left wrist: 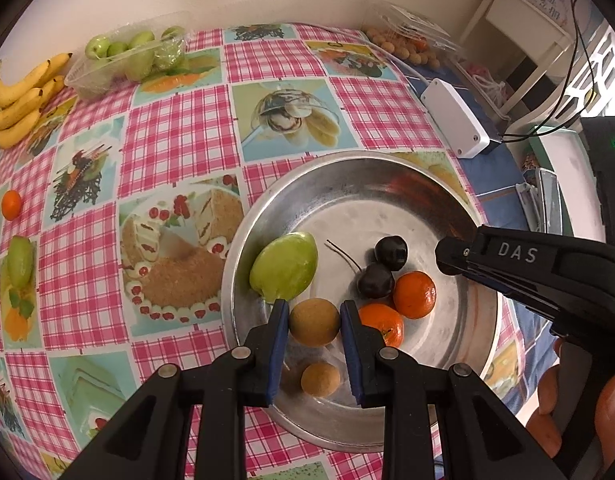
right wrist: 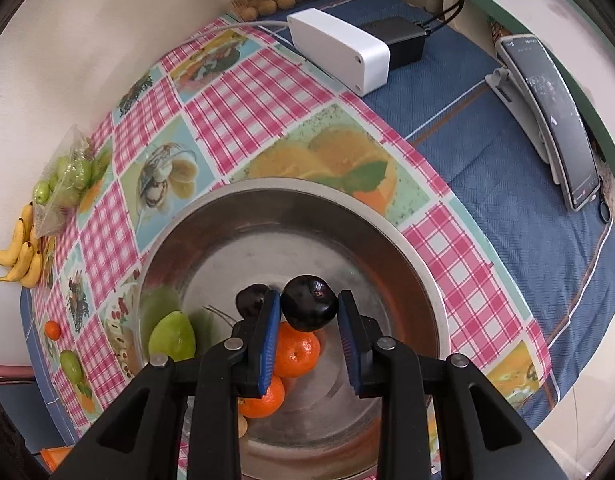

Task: Organize fruits
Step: 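Open the left gripper to drop the kiwi while the right gripper releases the plum into the bowl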

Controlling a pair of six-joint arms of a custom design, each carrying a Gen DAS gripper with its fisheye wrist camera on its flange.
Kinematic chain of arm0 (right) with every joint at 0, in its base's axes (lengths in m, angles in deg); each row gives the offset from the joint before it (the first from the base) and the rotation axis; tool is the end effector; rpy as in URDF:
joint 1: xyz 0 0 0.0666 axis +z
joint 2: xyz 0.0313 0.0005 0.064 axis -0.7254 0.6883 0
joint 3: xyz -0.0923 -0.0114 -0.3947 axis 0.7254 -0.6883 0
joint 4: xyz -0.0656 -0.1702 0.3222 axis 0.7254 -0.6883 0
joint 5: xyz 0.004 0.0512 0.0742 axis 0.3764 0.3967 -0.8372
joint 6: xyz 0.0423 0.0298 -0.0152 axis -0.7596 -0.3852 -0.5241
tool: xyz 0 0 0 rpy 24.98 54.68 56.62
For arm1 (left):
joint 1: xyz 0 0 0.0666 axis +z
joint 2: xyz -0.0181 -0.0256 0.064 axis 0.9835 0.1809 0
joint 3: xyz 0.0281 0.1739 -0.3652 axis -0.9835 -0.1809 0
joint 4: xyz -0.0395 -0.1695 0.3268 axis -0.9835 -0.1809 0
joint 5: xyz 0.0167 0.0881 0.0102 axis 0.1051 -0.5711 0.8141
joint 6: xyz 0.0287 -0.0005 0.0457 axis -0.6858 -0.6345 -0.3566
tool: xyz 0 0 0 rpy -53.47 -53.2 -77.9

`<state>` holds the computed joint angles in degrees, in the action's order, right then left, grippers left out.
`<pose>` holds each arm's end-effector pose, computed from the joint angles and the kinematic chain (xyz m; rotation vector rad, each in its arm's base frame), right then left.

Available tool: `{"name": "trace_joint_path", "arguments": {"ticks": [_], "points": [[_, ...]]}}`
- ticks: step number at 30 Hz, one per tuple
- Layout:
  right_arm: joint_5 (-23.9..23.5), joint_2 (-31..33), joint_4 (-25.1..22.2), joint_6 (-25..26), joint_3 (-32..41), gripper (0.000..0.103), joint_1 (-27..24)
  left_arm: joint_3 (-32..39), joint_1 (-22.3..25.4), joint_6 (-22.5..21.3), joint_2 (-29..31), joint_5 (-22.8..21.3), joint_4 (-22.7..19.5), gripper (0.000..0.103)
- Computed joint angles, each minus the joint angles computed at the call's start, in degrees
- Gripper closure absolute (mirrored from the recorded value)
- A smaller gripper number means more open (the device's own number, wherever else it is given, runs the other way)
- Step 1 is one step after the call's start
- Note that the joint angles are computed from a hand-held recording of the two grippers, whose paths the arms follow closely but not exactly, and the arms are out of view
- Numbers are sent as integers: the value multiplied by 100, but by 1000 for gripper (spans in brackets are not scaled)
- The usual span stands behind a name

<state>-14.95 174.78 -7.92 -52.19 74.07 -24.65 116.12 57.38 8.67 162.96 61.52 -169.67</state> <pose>0.4022 0.1597 0.5299 0.9182 2.7739 0.2073 0.4185 -0.1776 0.5316 0.4142 2.8297 -0.3418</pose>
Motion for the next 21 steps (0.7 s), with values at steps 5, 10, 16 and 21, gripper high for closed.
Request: {"name": "trace_joint_path", "arguments": {"ticks": [5, 10, 16, 21], "points": [[-78, 58, 30, -26, -77, 72, -27, -1, -14, 10, 22, -20, -25, 75], [-110, 83, 33, -28, -83, 72, -38, -12, -13, 61, 68, -37, -38, 75], [-122, 112, -30, -20, -56, 72, -39, -25, 18, 69, 79, -49, -58, 75], [-147, 165, -83, -35, -34, 72, -30, -7, 14, 100, 109, -82, -99, 74]]}}
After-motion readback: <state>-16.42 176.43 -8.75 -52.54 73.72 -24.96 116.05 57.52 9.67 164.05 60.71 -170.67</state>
